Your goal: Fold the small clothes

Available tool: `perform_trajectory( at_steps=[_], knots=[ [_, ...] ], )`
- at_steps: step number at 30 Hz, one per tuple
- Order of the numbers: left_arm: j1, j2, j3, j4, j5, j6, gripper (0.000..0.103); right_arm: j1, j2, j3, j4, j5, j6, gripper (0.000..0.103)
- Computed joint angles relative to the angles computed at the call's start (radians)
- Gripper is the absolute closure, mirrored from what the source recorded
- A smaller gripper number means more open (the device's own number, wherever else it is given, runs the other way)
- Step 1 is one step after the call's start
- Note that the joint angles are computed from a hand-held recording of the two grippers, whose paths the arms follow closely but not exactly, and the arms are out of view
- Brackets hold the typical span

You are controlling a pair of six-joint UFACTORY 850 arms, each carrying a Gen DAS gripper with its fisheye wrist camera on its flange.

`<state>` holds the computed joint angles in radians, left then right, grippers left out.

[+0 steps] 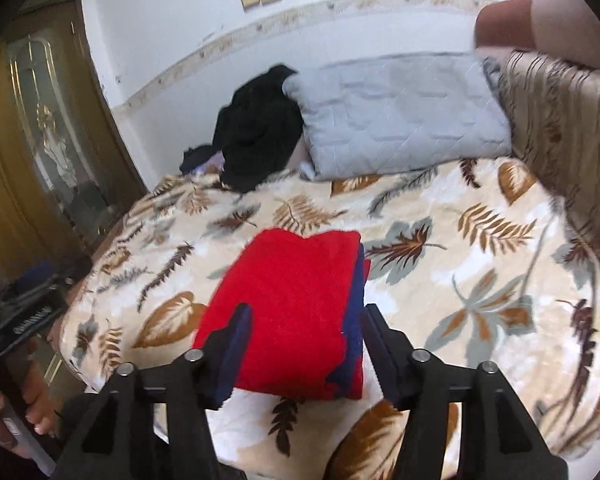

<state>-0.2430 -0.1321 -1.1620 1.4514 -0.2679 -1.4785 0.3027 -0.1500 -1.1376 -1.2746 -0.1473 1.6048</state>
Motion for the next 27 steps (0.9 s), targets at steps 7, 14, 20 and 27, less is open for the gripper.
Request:
perform_trajectory(
  at_steps=[7, 14, 20, 27],
  knots=[
    [-0.017, 0.081, 0.053, 0.102, -0.037, -0.087, 0.011, 0.077, 0.109, 0.056, 0.094, -0.128, -0.085, 0.036],
    [-0.023, 0.142, 0.097, 0.171, -0.065, -0.143, 0.011, 0.131, 0.154, 0.08, 0.152, -0.209, -0.128, 0.035],
    [-0.025, 0.17, 0.118, 0.184, -0.085, -0.149, 0.011, 0.154, 0.171, 0.092, 0.128, -0.216, -0.094, 0.035],
    [-0.021, 0.186, 0.128, 0.184, -0.095, -0.157, 0.011, 0.163, 0.172, 0.082, 0.141, -0.227, -0.084, 0.035]
  ],
)
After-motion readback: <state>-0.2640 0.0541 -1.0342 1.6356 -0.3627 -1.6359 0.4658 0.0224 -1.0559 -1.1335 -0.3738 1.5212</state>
